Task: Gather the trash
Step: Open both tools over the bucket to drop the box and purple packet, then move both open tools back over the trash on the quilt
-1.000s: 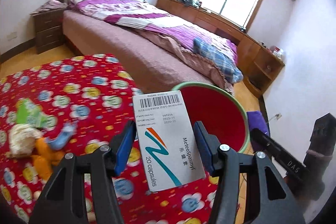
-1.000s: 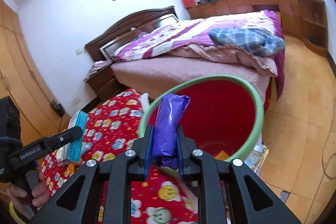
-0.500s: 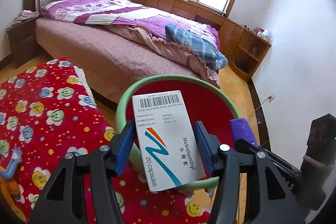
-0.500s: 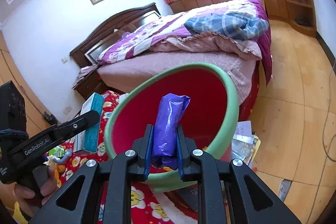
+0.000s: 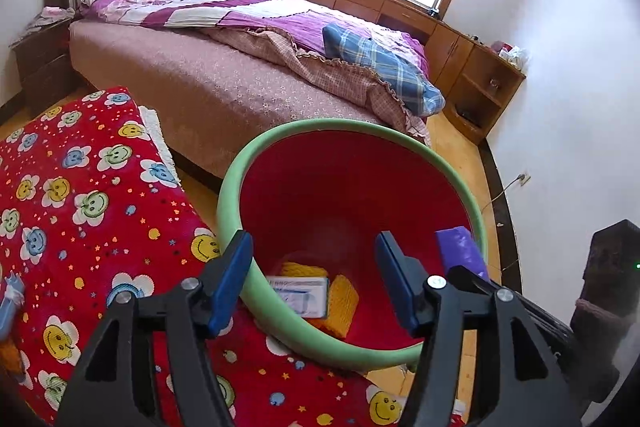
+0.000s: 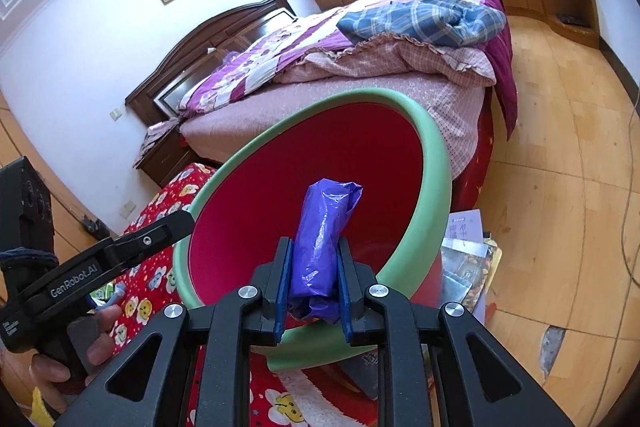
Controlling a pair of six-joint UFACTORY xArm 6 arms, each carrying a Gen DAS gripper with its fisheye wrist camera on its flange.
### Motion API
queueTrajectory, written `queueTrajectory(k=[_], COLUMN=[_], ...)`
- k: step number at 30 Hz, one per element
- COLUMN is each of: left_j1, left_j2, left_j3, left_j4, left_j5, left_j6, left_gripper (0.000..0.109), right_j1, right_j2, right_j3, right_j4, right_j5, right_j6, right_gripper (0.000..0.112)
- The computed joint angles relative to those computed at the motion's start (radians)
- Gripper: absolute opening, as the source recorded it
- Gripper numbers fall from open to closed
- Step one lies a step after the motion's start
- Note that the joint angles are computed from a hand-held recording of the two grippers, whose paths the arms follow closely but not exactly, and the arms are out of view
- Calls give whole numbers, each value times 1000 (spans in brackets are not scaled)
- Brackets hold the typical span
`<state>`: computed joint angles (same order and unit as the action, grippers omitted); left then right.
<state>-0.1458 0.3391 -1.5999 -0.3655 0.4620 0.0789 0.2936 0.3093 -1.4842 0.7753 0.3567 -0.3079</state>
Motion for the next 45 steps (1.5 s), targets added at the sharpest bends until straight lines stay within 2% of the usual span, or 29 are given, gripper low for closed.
queueTrajectory(k=[6, 10, 14, 19, 23, 33, 45], left_j1=[8, 15, 21, 34, 50, 114, 243], left_j2=[-45, -86, -129, -195, -256, -406, -554], left_j3=[45, 89, 133, 205, 271, 425, 581], left_j4=[-48, -9, -14, -20, -27, 69, 267], left_j5=[27, 36, 34, 33, 27, -16, -3], left_j6=[19, -24, -32, -37, -41, -153, -355], left_gripper=[64, 64, 64, 64, 64, 64, 64], right_j1=[-8, -3, 2, 12, 24, 70, 137], right_j2=[5, -1, -13, -52, -83, -138, -158], right_j3=[-11, -6, 4, 45, 76, 122, 133], right_j4=[74, 33, 47, 68, 64, 52, 48], right_j5=[30, 35, 31, 10, -11, -23, 0], right_j6=[-49, -21, -31, -50, -53, -60, -91], right_gripper=[24, 29, 41, 46, 56, 58, 61])
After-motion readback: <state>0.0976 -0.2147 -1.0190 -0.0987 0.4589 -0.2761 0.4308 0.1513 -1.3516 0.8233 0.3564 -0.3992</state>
